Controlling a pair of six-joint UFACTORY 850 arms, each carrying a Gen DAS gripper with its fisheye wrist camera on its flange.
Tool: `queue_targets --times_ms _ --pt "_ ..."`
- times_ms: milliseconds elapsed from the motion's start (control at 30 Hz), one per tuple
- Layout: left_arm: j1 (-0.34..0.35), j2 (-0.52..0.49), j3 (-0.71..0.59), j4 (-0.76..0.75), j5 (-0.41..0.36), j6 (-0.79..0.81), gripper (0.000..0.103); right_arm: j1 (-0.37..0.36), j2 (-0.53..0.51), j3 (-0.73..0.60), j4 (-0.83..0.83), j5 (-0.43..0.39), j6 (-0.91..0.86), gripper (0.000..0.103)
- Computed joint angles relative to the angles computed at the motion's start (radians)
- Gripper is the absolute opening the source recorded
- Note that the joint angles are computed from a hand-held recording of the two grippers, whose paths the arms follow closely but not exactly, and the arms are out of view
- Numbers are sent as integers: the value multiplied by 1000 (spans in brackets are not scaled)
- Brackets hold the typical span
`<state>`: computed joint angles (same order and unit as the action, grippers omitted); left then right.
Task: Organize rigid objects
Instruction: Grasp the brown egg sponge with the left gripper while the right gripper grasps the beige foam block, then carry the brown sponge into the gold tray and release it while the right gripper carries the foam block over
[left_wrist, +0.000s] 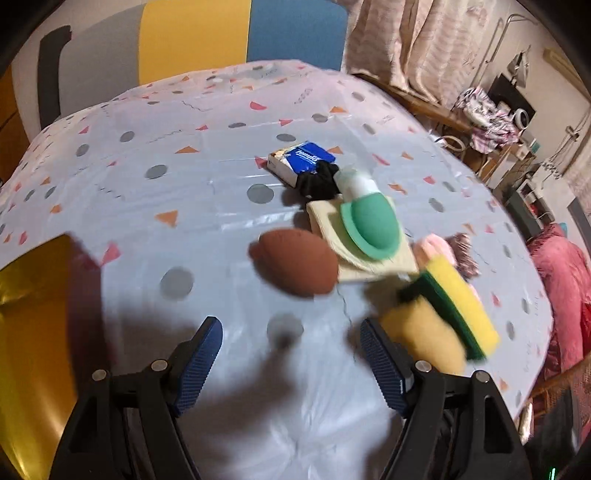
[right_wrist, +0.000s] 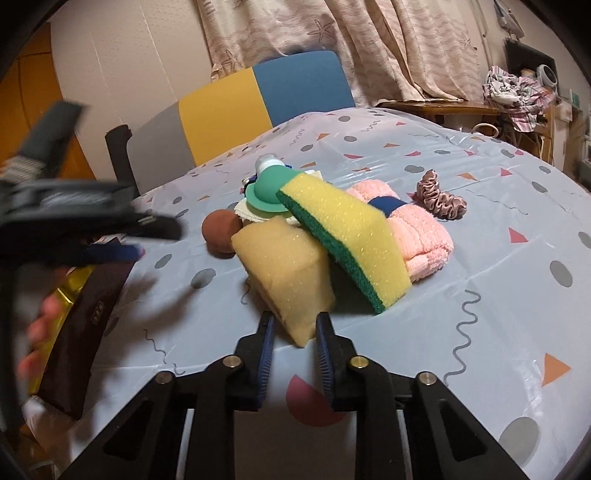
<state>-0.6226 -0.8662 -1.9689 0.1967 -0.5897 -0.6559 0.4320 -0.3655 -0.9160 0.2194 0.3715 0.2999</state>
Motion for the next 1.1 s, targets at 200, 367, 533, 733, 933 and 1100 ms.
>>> queue_targets --times_ms 200,367,533,733,933,1100 --pt "0 -171 -246 111 -90 -17 86 10 -2 -4 50 17 -100 44" --pt "7 -266 -395 105 -141 51 91 -10 -17 -48 61 -11 -92 66" --pt "14 -355 -533 52 -208 131 75 -36 -62 -126 -107 -74 62 48" --pt "47 -239 -312 -143 -25 200 51 -26 -67 -127 -114 -58 59 44" --pt "43 -134 -138 -105 60 169 45 -8 -25 -72 -113 -29 76 44" --pt "44 -6 61 -98 162 103 45 10 10 -31 -227 -10 216 44"
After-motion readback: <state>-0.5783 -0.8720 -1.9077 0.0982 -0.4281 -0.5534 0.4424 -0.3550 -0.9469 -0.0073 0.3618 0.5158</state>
